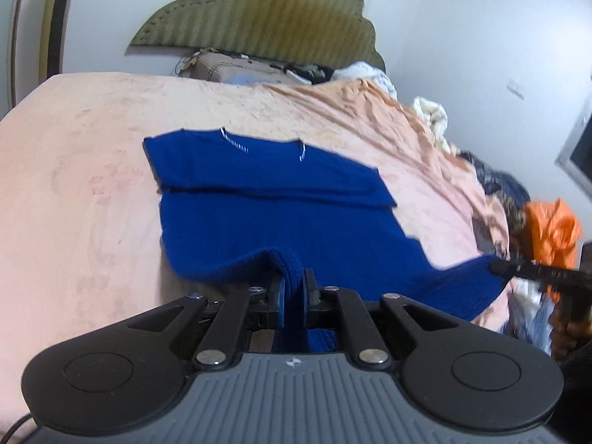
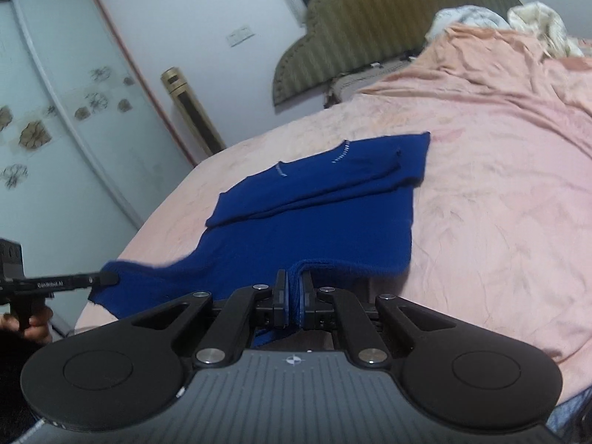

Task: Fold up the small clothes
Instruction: 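Lift the hem with both grippers and fold it toward the collar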

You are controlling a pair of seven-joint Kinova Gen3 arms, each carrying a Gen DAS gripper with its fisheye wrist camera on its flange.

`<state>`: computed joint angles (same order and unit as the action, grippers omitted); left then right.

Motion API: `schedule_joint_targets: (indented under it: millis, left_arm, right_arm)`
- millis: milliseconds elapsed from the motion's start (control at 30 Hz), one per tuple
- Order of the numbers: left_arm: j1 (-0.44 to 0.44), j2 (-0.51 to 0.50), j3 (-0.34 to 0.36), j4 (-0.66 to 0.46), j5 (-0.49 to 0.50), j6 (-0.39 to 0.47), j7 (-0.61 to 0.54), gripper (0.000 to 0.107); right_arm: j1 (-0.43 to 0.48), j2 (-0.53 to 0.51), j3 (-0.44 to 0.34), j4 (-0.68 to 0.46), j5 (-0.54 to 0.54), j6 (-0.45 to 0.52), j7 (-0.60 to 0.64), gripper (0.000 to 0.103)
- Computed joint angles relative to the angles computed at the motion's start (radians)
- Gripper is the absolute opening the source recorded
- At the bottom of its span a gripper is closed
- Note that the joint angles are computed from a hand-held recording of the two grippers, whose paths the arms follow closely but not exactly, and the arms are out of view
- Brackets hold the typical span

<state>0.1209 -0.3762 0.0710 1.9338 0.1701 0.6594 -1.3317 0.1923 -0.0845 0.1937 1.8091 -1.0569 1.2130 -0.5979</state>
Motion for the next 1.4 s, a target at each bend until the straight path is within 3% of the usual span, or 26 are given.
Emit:
schedule_joint_targets:
  millis: [200, 333, 533, 767, 933, 1200, 1400]
  left_arm:
    - [-0.070, 0.078, 0.040, -0.074, -0.068, -0.076, 0.070, 0.008]
    - [-0.127, 0.179, 0.096, -0.156, -0.184, -0.107, 0.163, 0.008]
    - [-0.108, 0.354, 0.086, -0.292, -0.328, -0.098, 0.282, 0.008]
    - [-0.060, 0.534, -0.004, -0.455, -0.300, -0.053, 0.249, 0.008]
    - [-0.071, 0.654, -0.037, -0.575, -0.234, -0.008, 0.189, 0.008]
    - [-0.061, 0.824, -0.087, -0.755, -0.228, 0.065, 0.221, 0.008]
    - [-0.033, 0.934, -0.118, -0.908, -0.272, 0.179, 0.260, 0.011]
  right_arm:
    - [-0.014, 0.060, -0.031, -0.014, -0.125, -0.089, 0.035, 0.008]
    - [-0.037, 0.127, -0.085, -0.055, -0.215, -0.205, 0.058, 0.008]
    - [-0.069, 0.275, -0.184, -0.183, -0.249, -0.384, 0.014, 0.008]
    - [-0.120, 0.446, -0.257, -0.367, -0.118, -0.528, -0.157, 0.008]
    - [-0.154, 0.554, -0.269, -0.497, 0.005, -0.554, -0.309, 0.008]
    - [-0.237, 0.719, -0.236, -0.739, 0.235, -0.535, -0.567, 0.008]
    - [-0.295, 0.857, -0.193, -0.982, 0.403, -0.443, -0.766, 0.008]
